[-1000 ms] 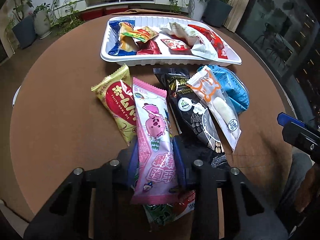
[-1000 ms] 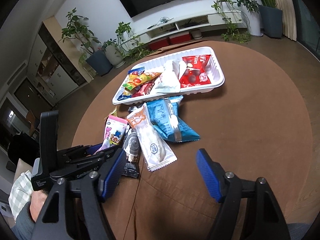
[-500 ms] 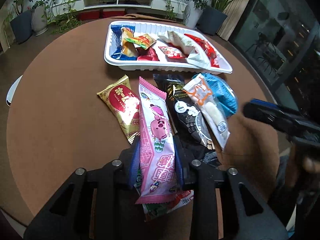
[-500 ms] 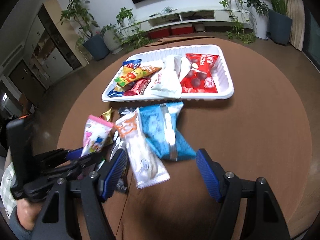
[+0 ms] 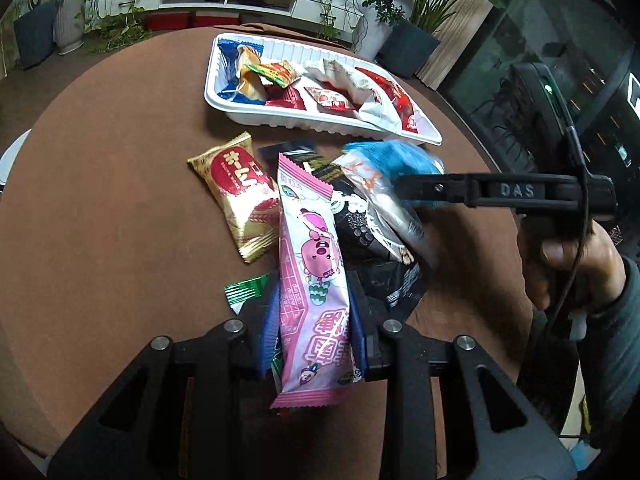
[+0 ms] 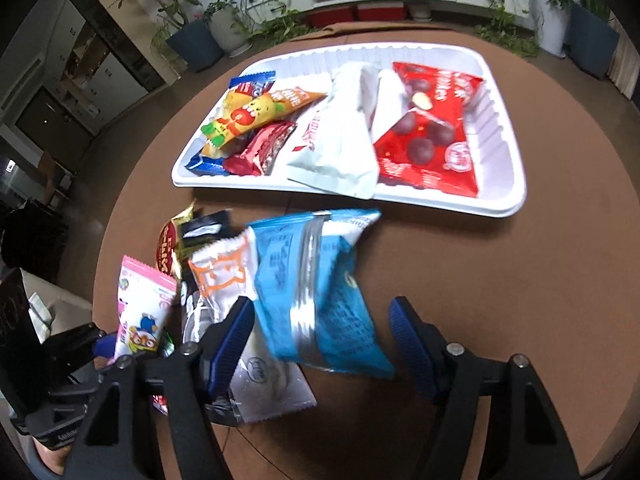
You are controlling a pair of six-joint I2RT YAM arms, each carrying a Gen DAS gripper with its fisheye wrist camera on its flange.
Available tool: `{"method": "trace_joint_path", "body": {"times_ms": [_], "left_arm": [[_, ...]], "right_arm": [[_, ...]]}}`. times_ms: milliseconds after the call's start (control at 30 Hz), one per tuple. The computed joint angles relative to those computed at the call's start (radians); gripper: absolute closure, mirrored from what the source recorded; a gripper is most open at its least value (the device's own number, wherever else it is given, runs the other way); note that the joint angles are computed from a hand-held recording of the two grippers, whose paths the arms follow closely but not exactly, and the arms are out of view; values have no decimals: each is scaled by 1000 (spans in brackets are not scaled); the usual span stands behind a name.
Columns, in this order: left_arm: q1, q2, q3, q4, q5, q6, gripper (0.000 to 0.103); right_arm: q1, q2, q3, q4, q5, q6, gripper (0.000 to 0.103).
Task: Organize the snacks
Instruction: 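Grasp the pink packet with left tool while right tool grasps blue packet, then carry both packets over the white tray and release them inside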
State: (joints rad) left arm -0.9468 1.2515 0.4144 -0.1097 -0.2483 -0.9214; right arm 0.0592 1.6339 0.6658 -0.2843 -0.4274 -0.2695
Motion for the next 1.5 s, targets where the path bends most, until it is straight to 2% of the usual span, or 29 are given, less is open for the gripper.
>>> {"method": "trace_joint_path", "body": {"times_ms": [100, 167, 300, 400, 467, 667, 867, 1033, 1133, 1300, 1367, 1500], "left_arm": [[-2, -2, -6, 7, 2, -1, 75], [1, -4, -10, 10, 4, 0, 75], [4, -6, -14, 14, 6, 1, 75], [8, 6, -8, 18, 9, 5, 75], [4, 9, -5, 16, 7, 1, 75], [14, 4, -12, 30, 15, 2, 75], [23, -25, -24, 42, 29, 1, 75], [57, -90, -35, 25, 45, 13, 75], [107, -145, -37, 3, 68, 43, 75], [263, -191, 23, -54, 136, 162, 75], [334, -176, 74, -79, 159, 230, 75], [483, -32, 255, -108, 244, 380, 75]], "right_arm": [[9, 37, 30, -18, -16, -25, 34], [8, 50, 49, -31, -28, -17, 38], [-2, 71, 82, -62, -51, 6, 38], [33, 41, 57, -39, 6, -13, 39], [56, 30, 40, -14, 40, -20, 50], [7, -21, 6, -31, -14, -35, 60], [-124, -156, -63, -73, -140, -47, 63], [-311, -203, -67, -188, -299, -125, 63], [-407, -160, -24, -221, -333, -158, 63], [-532, -47, 114, -227, -354, -102, 63], [-543, -33, 165, -212, -343, -61, 63], [-483, -17, 280, -182, -305, 39, 63]]}}
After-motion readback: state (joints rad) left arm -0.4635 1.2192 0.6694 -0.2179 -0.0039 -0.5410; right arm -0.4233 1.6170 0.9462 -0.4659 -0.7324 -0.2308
